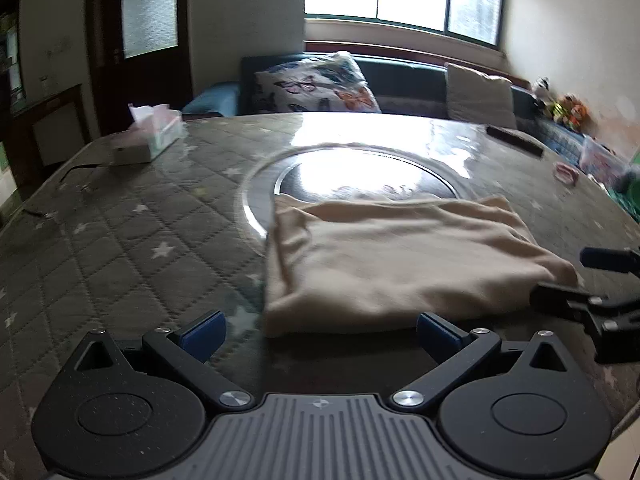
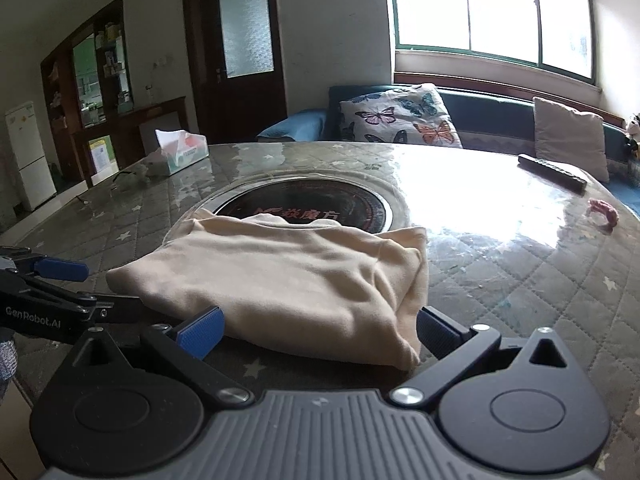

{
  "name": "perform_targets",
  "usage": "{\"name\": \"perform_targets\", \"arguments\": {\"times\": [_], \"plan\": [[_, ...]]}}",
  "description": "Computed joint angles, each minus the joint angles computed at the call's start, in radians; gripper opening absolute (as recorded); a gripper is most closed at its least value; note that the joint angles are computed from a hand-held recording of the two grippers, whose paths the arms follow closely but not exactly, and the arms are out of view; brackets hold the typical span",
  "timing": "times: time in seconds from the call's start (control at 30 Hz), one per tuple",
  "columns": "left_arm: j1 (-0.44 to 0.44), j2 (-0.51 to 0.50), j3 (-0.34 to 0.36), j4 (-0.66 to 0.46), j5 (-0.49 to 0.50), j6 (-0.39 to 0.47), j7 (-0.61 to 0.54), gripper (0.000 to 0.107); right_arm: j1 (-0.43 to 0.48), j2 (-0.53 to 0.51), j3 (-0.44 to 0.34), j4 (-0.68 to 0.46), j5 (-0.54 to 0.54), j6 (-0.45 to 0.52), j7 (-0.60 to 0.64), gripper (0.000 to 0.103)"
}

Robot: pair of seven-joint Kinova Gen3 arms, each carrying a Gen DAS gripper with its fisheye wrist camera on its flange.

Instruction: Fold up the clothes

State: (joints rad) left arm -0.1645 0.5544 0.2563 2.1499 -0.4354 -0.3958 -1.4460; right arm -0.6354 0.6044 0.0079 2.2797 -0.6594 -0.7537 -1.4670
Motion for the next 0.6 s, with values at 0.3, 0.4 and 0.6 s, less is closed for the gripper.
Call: {"name": "perform_targets", "arguments": {"times": [0.3, 0.4, 0.6], "plan": [[-0.059, 0.025, 0.0, -0.069, 0.02, 0.035, 0.056, 0.103, -0.007, 0.003, 0.009, -0.076, 0.064, 0.082, 0.104, 0.103], [-0.074, 0.039, 0.005, -0.102, 0.019, 0.06, 0.063, 0.103, -0.017, 0.014, 0.019, -0.122, 0.081, 0.131, 0.151, 0.103], [-0.148, 0.078, 0.083, -0.183, -0.013, 0.127, 0.085, 0.103, -0.044, 0.045, 0.046, -0.226, 0.138, 0.241, 0.246, 0.103]]}}
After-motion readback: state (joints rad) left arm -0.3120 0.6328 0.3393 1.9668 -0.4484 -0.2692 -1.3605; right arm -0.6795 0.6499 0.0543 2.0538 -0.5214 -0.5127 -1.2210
